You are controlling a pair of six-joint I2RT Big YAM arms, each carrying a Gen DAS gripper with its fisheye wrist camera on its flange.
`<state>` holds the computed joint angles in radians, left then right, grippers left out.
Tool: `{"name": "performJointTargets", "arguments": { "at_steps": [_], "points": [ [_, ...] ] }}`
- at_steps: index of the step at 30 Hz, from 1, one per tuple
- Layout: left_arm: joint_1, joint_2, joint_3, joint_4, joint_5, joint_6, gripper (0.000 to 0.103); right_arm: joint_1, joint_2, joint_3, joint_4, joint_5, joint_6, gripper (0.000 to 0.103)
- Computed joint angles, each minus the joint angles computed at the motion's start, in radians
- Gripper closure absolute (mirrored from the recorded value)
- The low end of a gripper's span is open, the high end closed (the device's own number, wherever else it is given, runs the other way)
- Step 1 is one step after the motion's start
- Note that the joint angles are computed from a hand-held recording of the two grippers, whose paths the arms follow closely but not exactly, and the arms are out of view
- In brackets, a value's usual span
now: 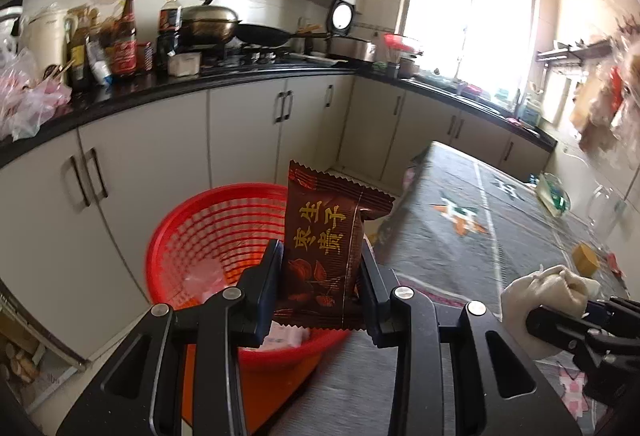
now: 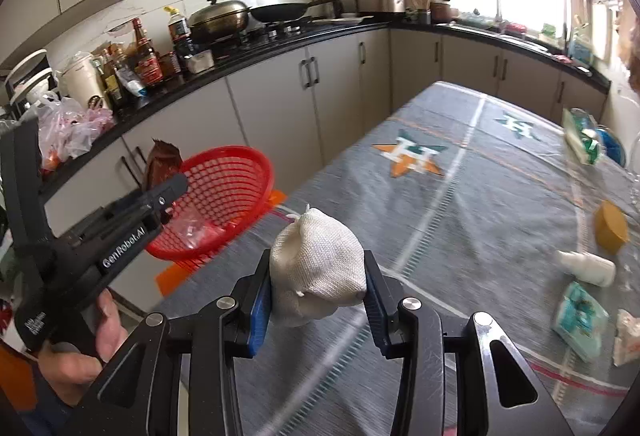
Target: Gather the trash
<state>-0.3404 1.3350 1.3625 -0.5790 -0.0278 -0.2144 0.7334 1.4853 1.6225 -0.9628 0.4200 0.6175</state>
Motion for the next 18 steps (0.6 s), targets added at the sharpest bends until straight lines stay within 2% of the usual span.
{"name": "performJointTargets", "arguments": {
  "at_steps": [9, 18],
  "points": [
    [0.09, 0.032, 0.022, -0.019, 0.006, 0.009, 0.069, -0.018, 0.147, 0.184, -0.016, -0.108, -0.034, 0.058],
    [0.123, 0.062, 0.034, -0.039, 0.008, 0.027, 0.069, -0.049, 0.287, 0.376, -0.043, -0.221, -0.024, 0.057]
  ]
}}
